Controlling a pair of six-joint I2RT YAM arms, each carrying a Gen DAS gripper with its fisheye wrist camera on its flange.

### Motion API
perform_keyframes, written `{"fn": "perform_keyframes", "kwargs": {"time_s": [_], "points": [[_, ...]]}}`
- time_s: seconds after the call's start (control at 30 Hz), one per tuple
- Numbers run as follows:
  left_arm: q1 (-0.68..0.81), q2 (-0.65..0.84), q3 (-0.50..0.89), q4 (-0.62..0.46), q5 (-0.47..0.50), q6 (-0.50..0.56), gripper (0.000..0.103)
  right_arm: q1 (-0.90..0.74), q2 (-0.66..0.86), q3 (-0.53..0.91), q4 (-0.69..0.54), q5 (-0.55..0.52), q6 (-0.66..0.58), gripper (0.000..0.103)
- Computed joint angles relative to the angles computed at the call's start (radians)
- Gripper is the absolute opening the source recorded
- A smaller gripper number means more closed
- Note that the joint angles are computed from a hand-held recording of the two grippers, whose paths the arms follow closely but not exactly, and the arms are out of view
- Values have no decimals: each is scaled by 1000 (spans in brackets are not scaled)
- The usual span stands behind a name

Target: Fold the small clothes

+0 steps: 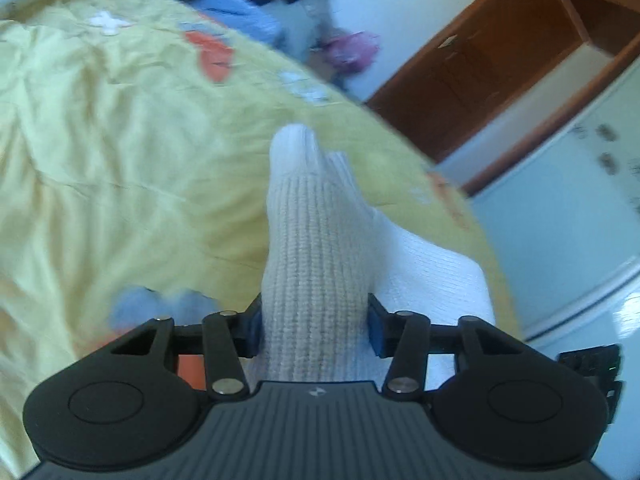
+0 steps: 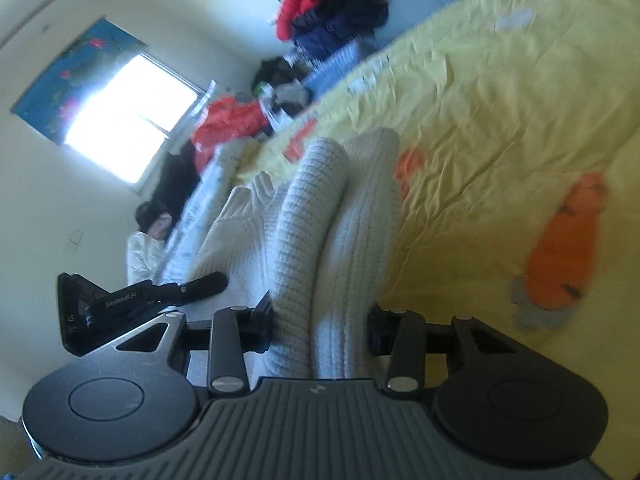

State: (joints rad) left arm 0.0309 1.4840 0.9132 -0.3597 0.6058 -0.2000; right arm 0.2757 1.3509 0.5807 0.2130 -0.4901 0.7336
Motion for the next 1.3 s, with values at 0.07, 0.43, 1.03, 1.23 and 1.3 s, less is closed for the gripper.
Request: {"fn": "perform_keyframes", "kwargs": {"time_s": [0.07,0.43,1.03,1.23,1.3], "points": [[5,41,-13,10,-54,19,68,18,93,50,-33,52,17,60],[271,-341,-406,-89,306,144,94,68,-355,-89,-355,23,-101,98],[349,-465,-370,-505,226,557,42,366,-531,-209,-415,207,7,55],[420,-478,-354,-565,245,661,63,332,-646,-283,-408,198,136,73],[523,-562,-314,-632,241,783,63,347,-756,-254,-531,257,122,72]]}}
